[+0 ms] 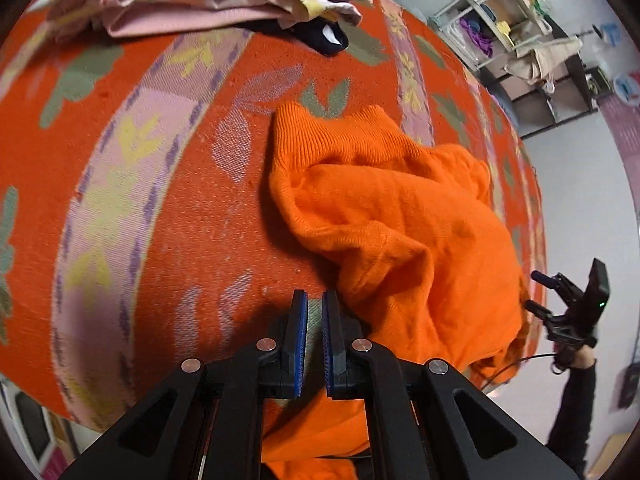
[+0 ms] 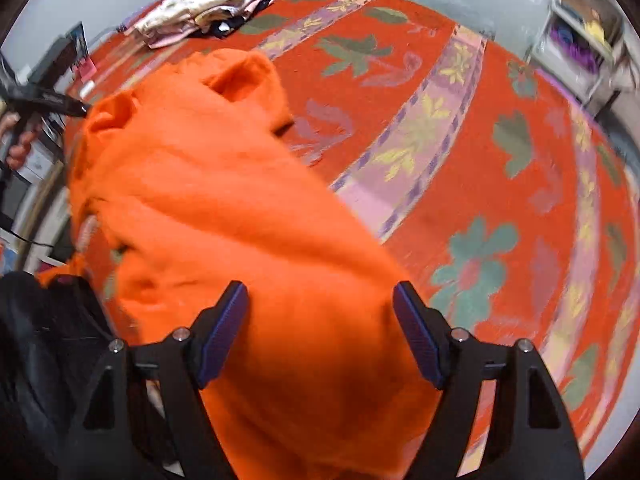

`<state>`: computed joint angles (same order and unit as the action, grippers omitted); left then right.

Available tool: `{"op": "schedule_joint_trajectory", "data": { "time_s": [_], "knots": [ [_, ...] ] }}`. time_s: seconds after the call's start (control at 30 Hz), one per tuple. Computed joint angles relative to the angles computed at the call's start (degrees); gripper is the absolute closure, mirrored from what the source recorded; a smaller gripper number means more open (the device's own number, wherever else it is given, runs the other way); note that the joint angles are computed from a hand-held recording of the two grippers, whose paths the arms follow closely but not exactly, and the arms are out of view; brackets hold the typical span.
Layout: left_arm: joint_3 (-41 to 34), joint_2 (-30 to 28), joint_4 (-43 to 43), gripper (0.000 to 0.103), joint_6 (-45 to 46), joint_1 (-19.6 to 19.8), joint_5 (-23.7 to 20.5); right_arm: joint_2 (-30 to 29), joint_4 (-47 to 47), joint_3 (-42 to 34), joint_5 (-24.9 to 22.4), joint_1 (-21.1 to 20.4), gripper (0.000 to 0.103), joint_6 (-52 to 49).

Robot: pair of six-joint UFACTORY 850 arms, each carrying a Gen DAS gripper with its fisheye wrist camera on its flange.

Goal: Fold clothes

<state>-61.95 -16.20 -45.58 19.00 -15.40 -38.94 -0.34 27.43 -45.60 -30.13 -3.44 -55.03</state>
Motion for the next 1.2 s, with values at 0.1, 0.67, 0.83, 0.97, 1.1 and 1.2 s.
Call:
{"op": "schedule_joint_trajectory", "data": {
  "time_s": [0.1, 0.67, 0.83, 0.97, 1.1, 1.2],
  "knots": [
    [-0.76, -1.34, -7.15, 0.100, 4.30, 1.10, -3.84, -5.19, 0.29, -3.83, -3.76, -1.09, 0.015, -3.15],
    [-1.54, -5.44, -26.54, 0.100, 17.55, 6.14, -12.71, 6.18, 17.13, 9.08, -33.70, 17.15, 0.088, -10.64],
    [4.35, -1.09, -34.38, 0.100, 23.77, 6.59, -5.91, 5.11, 12.40, 9.82, -22.68, 25.01, 0.009, -2.46],
    [4.27, -1.49, -32.35, 0.100, 27.31, 5.83, -7.89, 13.45, 11.15, 7.33, -16.41, 18.62, 0.009, -0.61],
    [4.05, -4.84, -38.90, 0.100, 28.20, 5.90, -13.93, 13.87, 14.44, 2.23, -0.84, 12.73, 0.005, -3.99],
    [4.41, -6.32, -42.69, 0.100, 28.76, 5.98, -16.70, 2.26, 13.83, -5.34, 4.80, 10.43, 0.005, -4.67]
  ]
}}
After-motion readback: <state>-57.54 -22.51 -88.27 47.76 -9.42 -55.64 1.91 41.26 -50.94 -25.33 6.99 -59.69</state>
